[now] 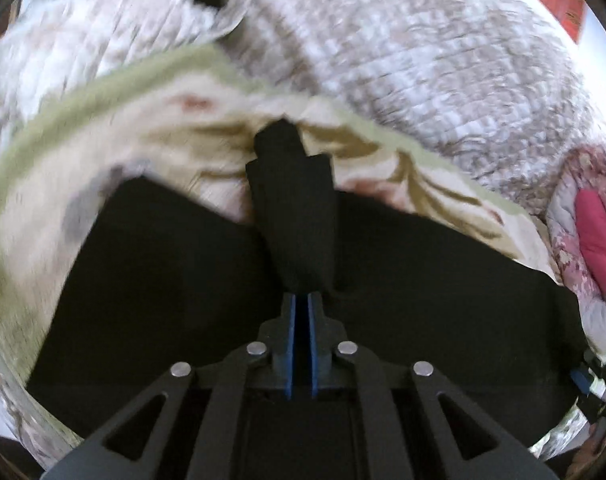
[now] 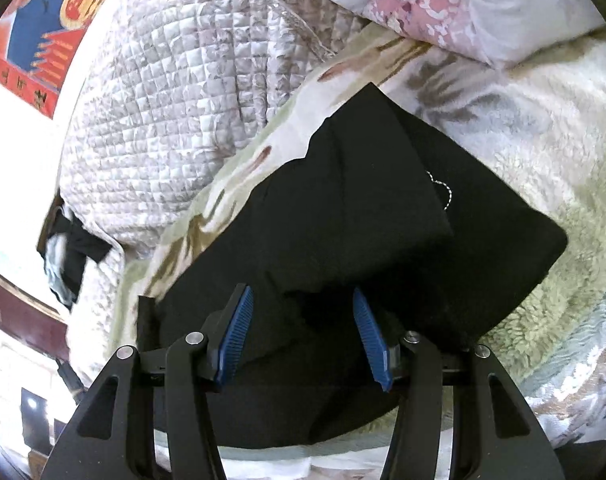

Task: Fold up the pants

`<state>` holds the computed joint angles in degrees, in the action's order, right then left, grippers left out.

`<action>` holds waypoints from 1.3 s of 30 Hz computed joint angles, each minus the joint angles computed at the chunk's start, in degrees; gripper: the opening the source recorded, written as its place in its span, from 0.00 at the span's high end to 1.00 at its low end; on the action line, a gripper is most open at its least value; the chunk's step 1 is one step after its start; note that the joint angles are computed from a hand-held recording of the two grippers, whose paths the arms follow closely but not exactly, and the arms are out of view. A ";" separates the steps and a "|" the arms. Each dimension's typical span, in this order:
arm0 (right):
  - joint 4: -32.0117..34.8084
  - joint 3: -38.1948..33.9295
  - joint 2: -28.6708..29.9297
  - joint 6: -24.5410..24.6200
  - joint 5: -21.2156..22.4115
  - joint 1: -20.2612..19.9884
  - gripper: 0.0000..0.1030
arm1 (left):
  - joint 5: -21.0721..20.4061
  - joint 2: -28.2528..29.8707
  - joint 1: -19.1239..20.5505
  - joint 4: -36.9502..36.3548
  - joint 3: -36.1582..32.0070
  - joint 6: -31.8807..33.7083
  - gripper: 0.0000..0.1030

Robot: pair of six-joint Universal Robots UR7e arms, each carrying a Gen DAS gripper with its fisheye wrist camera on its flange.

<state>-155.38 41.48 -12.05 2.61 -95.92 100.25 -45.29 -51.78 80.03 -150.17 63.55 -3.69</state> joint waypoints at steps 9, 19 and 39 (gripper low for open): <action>-3.17 0.08 0.02 -0.88 0.88 -0.02 0.49 | -8.21 3.33 2.42 7.40 -8.94 -6.25 0.52; -2.20 -5.14 1.99 2.54 2.24 -0.52 0.49 | -13.87 7.31 3.56 6.59 -17.14 -5.05 0.54; -7.05 -2.01 0.54 -0.01 -1.71 0.33 0.89 | -1.42 -4.22 -1.41 -13.72 2.93 -1.93 0.96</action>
